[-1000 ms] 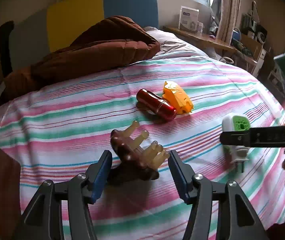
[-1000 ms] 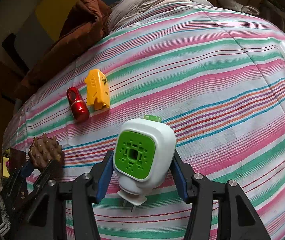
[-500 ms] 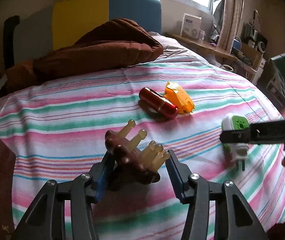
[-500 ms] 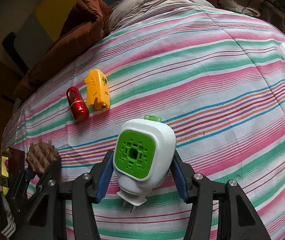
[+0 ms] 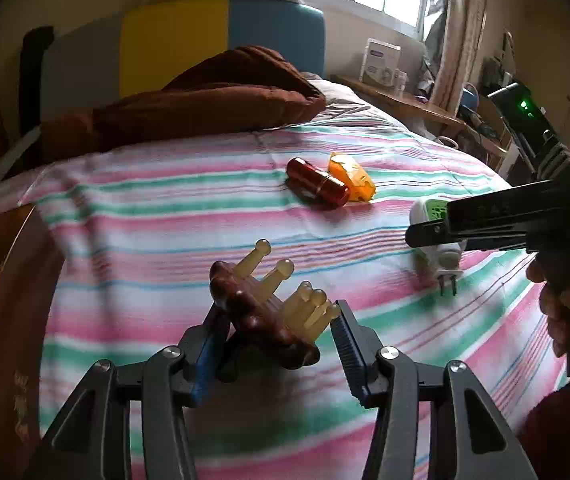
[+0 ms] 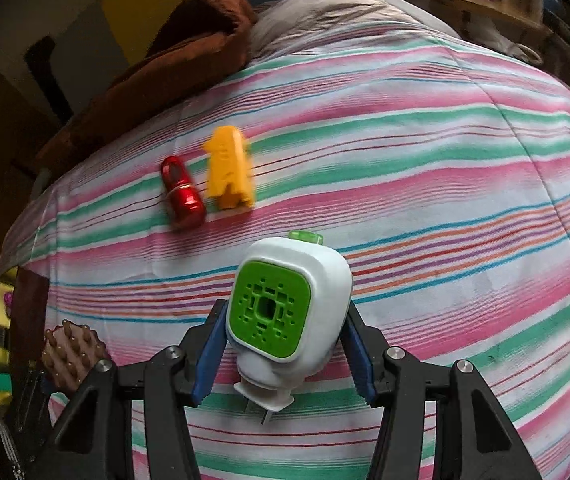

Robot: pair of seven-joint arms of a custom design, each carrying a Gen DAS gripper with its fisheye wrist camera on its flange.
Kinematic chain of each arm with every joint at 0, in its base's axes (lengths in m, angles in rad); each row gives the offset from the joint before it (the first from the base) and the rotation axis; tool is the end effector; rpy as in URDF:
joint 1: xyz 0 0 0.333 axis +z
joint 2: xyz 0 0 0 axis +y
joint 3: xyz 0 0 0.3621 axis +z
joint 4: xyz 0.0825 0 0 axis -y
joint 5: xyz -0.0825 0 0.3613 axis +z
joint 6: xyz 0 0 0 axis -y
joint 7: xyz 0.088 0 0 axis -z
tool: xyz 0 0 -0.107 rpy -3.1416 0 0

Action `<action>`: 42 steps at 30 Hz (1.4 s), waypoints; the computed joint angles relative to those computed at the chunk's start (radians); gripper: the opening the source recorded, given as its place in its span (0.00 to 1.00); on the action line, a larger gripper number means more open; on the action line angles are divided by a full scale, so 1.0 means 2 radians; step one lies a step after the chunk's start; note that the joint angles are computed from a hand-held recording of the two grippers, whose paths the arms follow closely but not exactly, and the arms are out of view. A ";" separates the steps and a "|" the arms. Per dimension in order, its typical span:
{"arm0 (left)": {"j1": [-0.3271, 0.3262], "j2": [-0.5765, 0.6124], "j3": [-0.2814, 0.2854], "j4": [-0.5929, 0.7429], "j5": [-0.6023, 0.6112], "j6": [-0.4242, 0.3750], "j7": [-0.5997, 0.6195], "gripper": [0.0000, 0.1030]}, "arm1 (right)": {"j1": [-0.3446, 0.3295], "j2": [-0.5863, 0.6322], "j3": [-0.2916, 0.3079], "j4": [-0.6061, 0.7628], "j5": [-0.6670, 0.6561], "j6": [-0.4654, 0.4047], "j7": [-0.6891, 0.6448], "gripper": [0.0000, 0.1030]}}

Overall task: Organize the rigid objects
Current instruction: 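Lower the brown figure into the gold tray, open the left tool while the right tool carries the plug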

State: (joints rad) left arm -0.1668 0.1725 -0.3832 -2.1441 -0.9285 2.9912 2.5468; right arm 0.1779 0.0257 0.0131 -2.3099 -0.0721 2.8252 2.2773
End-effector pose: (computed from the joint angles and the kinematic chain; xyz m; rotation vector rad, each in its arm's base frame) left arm 0.5290 -0.2456 0.4447 -1.2447 2.4176 -1.0467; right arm 0.5270 0.1056 0.4491 -1.4212 2.2716 -0.2706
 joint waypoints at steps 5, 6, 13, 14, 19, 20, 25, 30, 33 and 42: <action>0.014 -0.036 0.013 -0.024 -0.068 -0.047 0.051 0.51 | 0.007 0.005 0.006 0.007 -0.006 -0.002 -0.027 0.53; 0.012 -0.043 0.019 -0.030 -0.078 -0.054 0.061 0.51 | 0.010 0.007 0.007 0.014 -0.012 -0.008 -0.025 0.53; -0.003 -0.083 0.071 -0.056 -0.126 -0.120 0.083 0.51 | 0.018 0.004 0.008 0.011 -0.029 -0.008 -0.034 0.53; -0.005 -0.088 0.075 -0.060 -0.128 -0.122 0.088 0.51 | 0.018 0.002 0.008 0.010 -0.026 -0.009 -0.039 0.53; -0.012 -0.119 0.095 -0.076 -0.155 -0.154 0.122 0.51 | 0.021 0.008 0.010 0.015 -0.024 -0.008 -0.052 0.53; -0.013 -0.125 0.099 -0.078 -0.160 -0.159 0.128 0.51 | 0.022 0.009 0.011 0.017 -0.023 -0.007 -0.055 0.53; -0.011 -0.157 0.119 -0.091 -0.175 -0.179 0.153 0.51 | 0.026 0.013 0.013 0.019 -0.010 -0.001 -0.079 0.53; -0.001 -0.177 0.139 -0.097 -0.177 -0.194 0.154 0.51 | 0.031 0.015 0.011 0.023 -0.028 -0.004 -0.075 0.53; 0.009 -0.184 0.149 -0.096 -0.177 -0.195 0.148 0.51 | 0.031 0.015 0.012 0.022 -0.022 0.001 -0.079 0.53; 0.048 -0.165 0.168 -0.083 -0.158 -0.166 0.103 0.51 | 0.038 0.022 0.011 0.025 -0.049 -0.001 -0.068 0.51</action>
State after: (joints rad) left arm -0.0706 -0.1566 -0.0463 -2.3105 -1.2436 2.6590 2.7537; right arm 0.2543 0.0693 0.0353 -2.2590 -0.1700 2.8224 2.1418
